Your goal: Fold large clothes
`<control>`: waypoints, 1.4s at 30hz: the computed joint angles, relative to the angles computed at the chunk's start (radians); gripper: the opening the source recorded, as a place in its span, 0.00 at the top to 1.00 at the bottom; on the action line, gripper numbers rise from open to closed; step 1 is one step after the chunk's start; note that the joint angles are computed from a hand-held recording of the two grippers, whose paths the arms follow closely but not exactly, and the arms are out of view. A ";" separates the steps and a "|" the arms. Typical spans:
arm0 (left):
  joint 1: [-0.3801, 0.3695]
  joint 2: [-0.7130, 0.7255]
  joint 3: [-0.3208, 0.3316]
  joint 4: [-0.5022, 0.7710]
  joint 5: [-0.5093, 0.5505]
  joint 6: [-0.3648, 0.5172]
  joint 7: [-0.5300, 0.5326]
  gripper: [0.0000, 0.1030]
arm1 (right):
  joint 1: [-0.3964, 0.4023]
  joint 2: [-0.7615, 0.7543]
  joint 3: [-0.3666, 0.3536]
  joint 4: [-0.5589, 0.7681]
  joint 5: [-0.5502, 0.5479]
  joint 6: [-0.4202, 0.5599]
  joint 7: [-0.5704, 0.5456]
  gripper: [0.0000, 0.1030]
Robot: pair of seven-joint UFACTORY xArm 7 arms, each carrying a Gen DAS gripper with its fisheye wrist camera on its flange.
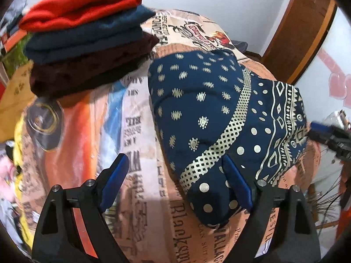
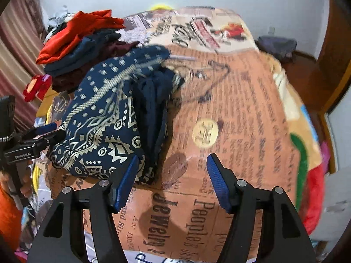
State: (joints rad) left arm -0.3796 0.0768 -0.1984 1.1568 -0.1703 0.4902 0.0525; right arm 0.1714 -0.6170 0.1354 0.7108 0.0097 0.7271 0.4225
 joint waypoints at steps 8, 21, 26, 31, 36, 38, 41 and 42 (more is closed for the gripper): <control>0.006 -0.001 0.027 0.041 0.160 -0.021 -0.112 0.15 | 0.035 0.104 -0.008 0.131 0.013 -0.087 -0.075 0.36; 0.079 0.169 -0.039 0.224 -0.198 0.154 0.166 0.15 | 0.034 0.319 -0.045 0.182 0.077 -0.115 -0.084 0.35; 0.120 0.284 -0.070 0.350 -0.393 0.275 0.250 0.14 | 0.097 0.316 -0.180 0.127 0.431 -0.129 -0.300 0.23; 0.145 0.400 -0.085 0.460 -0.506 0.366 0.237 0.07 | 0.073 0.369 -0.184 0.193 0.563 -0.056 -0.408 0.23; 0.153 0.473 -0.097 0.533 -0.550 0.412 0.223 0.05 | 0.032 0.466 -0.154 0.278 0.627 -0.004 -0.470 0.23; 0.151 0.488 -0.096 0.549 -0.547 0.418 0.223 0.05 | 0.017 0.496 -0.142 0.303 0.647 0.007 -0.492 0.22; 0.146 0.507 -0.102 0.570 -0.546 0.418 0.224 0.05 | -0.002 0.538 -0.124 0.333 0.671 0.008 -0.517 0.22; 0.146 0.515 -0.105 0.578 -0.549 0.421 0.224 0.05 | -0.008 0.547 -0.118 0.340 0.676 0.008 -0.519 0.22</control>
